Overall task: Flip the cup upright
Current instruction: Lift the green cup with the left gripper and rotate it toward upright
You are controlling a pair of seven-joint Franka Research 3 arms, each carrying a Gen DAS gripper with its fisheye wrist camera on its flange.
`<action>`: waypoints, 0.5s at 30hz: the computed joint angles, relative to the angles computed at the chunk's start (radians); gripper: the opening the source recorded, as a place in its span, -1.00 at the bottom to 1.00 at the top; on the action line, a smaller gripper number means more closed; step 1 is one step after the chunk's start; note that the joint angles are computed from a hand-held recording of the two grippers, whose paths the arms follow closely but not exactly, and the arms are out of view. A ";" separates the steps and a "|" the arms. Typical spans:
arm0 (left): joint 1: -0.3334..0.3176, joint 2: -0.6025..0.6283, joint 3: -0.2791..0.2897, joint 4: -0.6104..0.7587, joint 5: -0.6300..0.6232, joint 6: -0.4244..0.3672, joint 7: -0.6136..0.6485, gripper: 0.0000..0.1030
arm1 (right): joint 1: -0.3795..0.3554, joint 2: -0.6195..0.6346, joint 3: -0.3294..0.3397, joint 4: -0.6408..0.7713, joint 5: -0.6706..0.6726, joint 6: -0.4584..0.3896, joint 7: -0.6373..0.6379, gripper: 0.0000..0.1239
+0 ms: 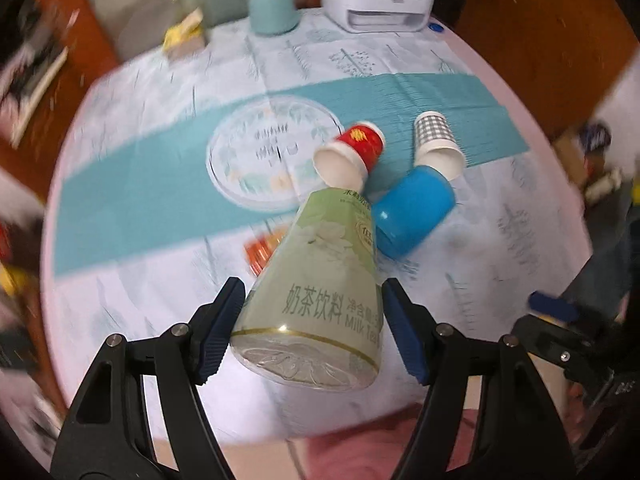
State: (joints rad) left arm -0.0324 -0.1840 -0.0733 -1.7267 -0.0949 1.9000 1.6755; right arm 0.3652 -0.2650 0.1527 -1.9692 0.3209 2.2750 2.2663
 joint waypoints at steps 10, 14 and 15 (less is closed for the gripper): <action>-0.020 -0.199 0.038 -0.342 -0.136 0.100 -0.135 0.32 | 0.005 -0.084 -0.009 -0.124 0.105 -0.030 0.051 0.66; -0.040 -0.226 0.043 -0.426 -0.163 0.133 -0.178 0.32 | 0.001 -0.085 -0.007 -0.140 0.101 -0.055 0.070 0.66; -0.044 -0.227 0.045 -0.437 -0.172 0.137 -0.190 0.32 | 0.001 -0.079 -0.006 -0.138 0.098 -0.059 0.072 0.66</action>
